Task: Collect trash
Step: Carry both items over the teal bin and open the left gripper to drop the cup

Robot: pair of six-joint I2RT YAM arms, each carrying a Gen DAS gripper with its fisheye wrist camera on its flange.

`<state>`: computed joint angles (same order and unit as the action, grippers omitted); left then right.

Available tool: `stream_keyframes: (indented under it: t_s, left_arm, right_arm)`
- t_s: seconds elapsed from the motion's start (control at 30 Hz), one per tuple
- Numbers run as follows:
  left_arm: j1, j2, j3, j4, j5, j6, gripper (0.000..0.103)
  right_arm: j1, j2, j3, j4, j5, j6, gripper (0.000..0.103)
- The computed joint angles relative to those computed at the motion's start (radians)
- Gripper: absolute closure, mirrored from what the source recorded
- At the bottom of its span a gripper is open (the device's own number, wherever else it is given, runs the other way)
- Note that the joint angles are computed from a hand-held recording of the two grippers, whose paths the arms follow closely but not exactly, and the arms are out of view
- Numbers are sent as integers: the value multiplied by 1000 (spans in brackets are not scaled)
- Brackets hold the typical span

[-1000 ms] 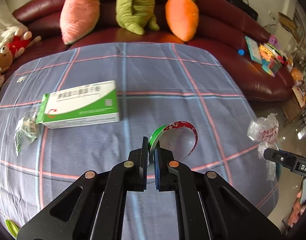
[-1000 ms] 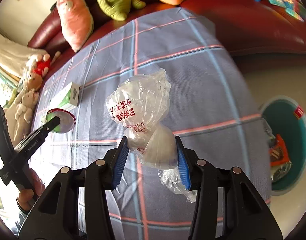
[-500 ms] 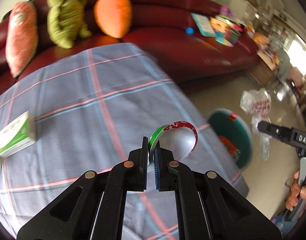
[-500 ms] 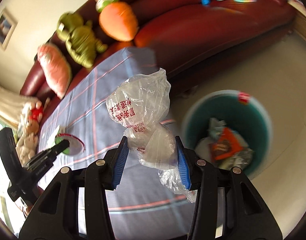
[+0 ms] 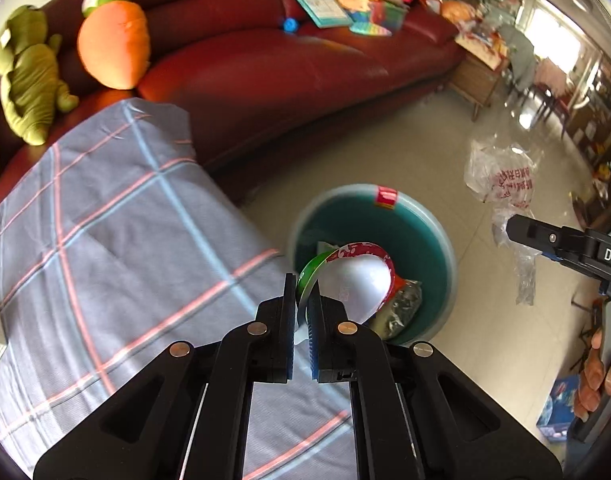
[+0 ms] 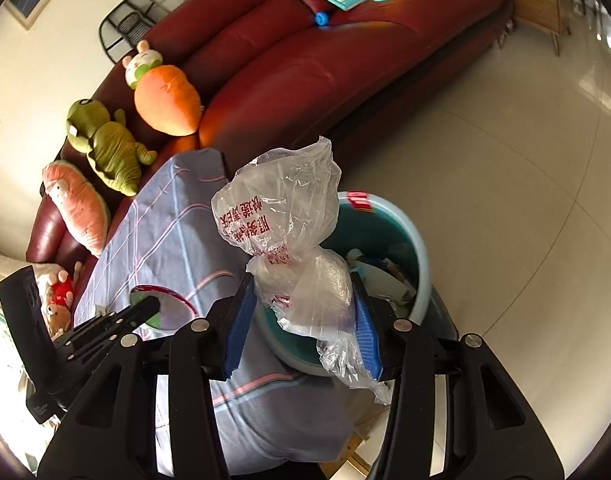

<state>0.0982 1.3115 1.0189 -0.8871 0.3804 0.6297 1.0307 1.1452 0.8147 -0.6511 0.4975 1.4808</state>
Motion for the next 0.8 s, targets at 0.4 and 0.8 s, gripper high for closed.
stream_keyframes:
  t_s: [0.4, 0.8]
  left_arm:
    - [-198, 51, -78, 88, -116, -92, 94]
    - [-131, -12, -109, 137, -97, -56, 9]
  right_arm:
    - [-92, -60, -97, 52, -85, -42, 59]
    - [-153, 3, -85, 115, -155, -106, 57]
